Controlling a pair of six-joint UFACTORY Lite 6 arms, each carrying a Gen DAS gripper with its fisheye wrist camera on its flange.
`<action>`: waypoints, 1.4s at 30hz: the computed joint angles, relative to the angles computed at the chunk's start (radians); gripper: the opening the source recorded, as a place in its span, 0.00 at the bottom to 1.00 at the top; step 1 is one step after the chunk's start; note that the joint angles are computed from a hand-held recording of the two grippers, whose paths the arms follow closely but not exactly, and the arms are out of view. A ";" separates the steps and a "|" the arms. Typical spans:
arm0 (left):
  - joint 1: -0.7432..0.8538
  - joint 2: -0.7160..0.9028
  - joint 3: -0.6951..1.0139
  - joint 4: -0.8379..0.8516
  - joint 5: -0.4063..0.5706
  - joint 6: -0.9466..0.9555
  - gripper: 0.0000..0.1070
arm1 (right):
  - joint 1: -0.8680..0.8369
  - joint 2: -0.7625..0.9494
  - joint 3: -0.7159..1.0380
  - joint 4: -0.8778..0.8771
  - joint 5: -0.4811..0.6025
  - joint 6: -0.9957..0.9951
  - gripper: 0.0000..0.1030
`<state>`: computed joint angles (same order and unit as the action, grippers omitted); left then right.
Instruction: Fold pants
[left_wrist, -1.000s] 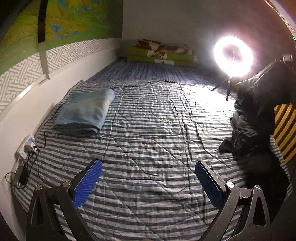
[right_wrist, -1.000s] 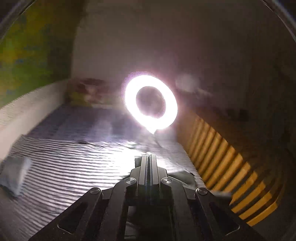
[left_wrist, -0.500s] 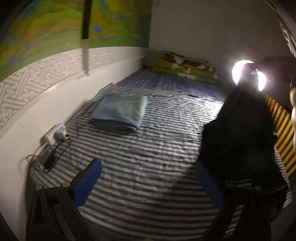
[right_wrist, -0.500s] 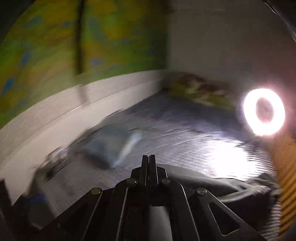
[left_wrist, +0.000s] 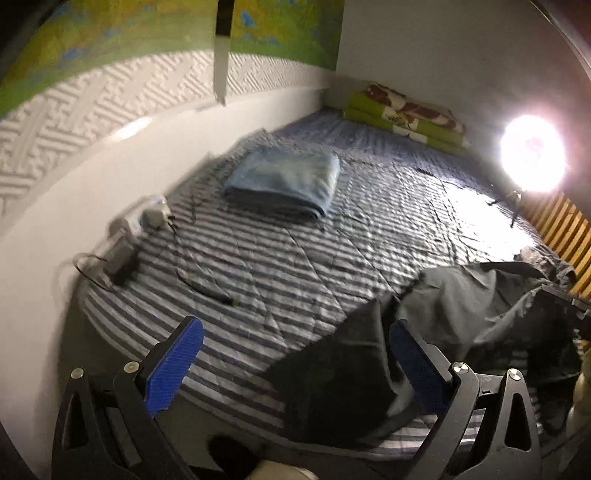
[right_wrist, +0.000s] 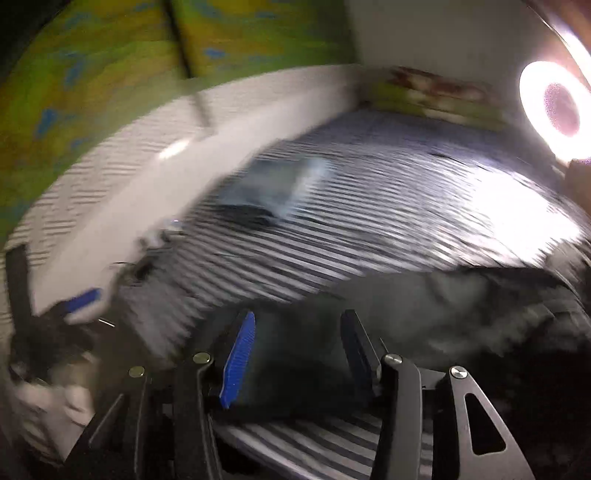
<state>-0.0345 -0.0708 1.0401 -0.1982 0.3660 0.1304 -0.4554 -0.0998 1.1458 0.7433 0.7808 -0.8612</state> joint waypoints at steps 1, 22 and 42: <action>0.003 0.020 0.001 -0.062 0.006 0.061 0.96 | -0.056 0.015 -0.008 -0.017 -0.009 -0.011 0.43; -0.257 0.603 0.417 0.056 0.087 -0.124 0.08 | -0.355 0.607 0.240 -0.033 -0.038 0.057 0.60; -0.373 0.490 0.952 0.209 0.472 -0.163 0.02 | -0.448 0.230 0.245 0.026 0.025 -0.127 0.00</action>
<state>-0.4072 0.4190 1.9923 0.0111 0.8382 -0.0325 -0.9037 0.1305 1.3907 0.7694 0.8060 -0.9880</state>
